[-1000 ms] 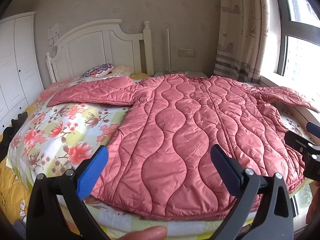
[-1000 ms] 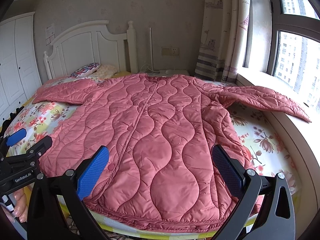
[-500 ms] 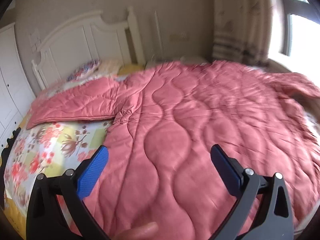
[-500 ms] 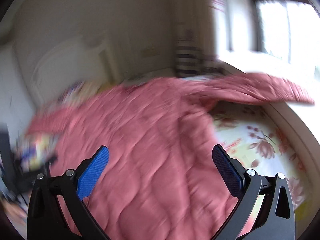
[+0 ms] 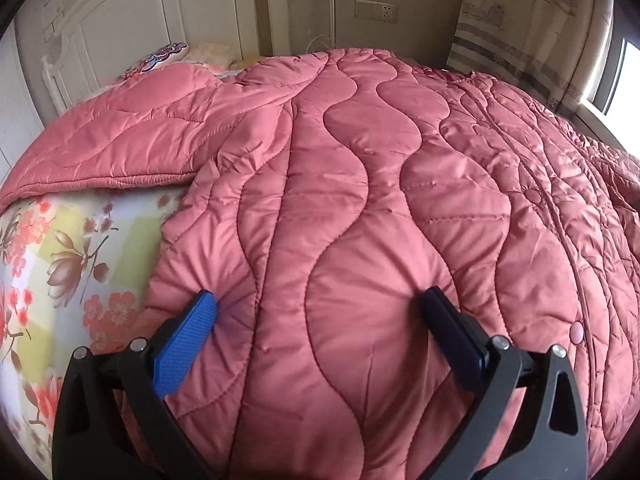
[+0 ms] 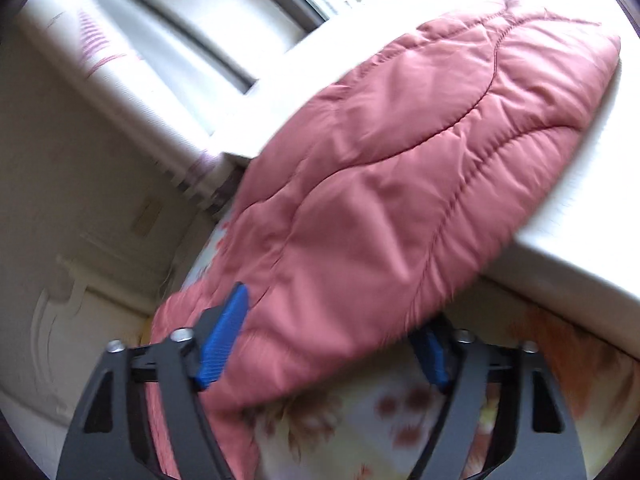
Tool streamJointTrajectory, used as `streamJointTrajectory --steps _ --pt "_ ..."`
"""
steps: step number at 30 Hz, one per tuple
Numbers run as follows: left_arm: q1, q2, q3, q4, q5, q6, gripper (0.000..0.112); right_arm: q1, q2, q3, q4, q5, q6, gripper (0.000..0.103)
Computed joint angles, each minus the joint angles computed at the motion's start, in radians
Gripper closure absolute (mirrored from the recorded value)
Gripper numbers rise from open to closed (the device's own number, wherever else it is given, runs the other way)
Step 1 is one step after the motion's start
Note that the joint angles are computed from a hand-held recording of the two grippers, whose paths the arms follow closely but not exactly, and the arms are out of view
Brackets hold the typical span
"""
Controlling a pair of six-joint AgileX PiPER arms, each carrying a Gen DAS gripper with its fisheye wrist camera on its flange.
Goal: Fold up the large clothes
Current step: 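Grasp the jacket sleeve on the sill with the right tool and lift it onto the jacket body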
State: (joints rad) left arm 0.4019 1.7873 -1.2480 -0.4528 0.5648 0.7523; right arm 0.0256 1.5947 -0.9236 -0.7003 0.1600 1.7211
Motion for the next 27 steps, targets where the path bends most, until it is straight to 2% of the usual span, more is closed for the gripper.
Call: streamJointTrajectory --steps 1,2,3,5,8,11,13,14,15,16,18,19,20,21,23,27 --pt "-0.006 -0.003 0.004 0.005 -0.002 -0.010 0.011 0.007 0.015 -0.025 -0.005 0.021 0.009 0.066" --pt "-0.006 0.000 0.001 0.003 -0.001 -0.009 0.011 0.032 0.025 -0.062 -0.049 0.083 0.051 0.071" --pt "-0.005 -0.002 0.003 0.004 0.000 -0.010 0.011 0.076 0.026 -0.118 -0.133 0.182 0.076 0.075" --pt "-0.003 0.000 0.000 0.005 0.002 -0.009 0.011 0.186 0.063 -0.229 -0.320 0.382 0.115 0.075" --pt "-0.002 0.001 -0.002 0.003 0.003 -0.006 0.011 0.393 0.179 -0.465 -0.434 0.674 -0.106 0.075" --pt "0.000 0.002 -0.003 0.002 0.004 -0.004 0.011 0.598 0.387 -0.749 -0.578 0.838 -0.406 0.074" --pt "0.001 0.003 -0.003 0.000 0.004 -0.002 0.011 0.704 0.528 -0.886 -0.633 0.859 -0.606 0.068" --pt "0.003 0.000 -0.002 -0.002 0.006 0.001 0.011 0.737 0.586 -0.938 -0.618 0.842 -0.706 0.058" --pt "0.001 0.001 -0.003 0.000 0.007 -0.003 0.011 0.754 0.634 -0.984 -0.581 0.813 -0.806 0.052" --pt "0.002 0.002 -0.004 0.000 0.008 -0.002 0.011 0.777 0.693 -1.024 -0.541 0.792 -0.906 0.040" --pt "0.002 0.002 -0.005 0.001 0.008 -0.003 0.011 0.807 0.804 -1.123 -0.446 0.819 -1.090 0.037" --pt "0.003 0.002 -0.004 0.001 0.009 -0.001 0.011 0.822 0.858 -1.173 -0.437 0.871 -1.134 0.039" --pt "0.001 0.003 -0.006 0.003 0.009 -0.004 0.011 0.827 0.873 -1.199 -0.425 0.894 -1.139 0.035" --pt "0.002 0.002 -0.007 0.004 0.010 -0.004 0.011 0.813 0.856 -1.185 -0.395 0.889 -1.103 0.026" --pt "0.001 0.001 -0.005 0.007 0.007 -0.006 0.011 0.787 0.782 -1.074 -0.402 0.851 -0.974 0.017" --pt "0.000 -0.001 -0.002 0.012 0.000 -0.008 0.011 0.697 0.540 -0.743 -0.427 0.629 -0.662 0.016"
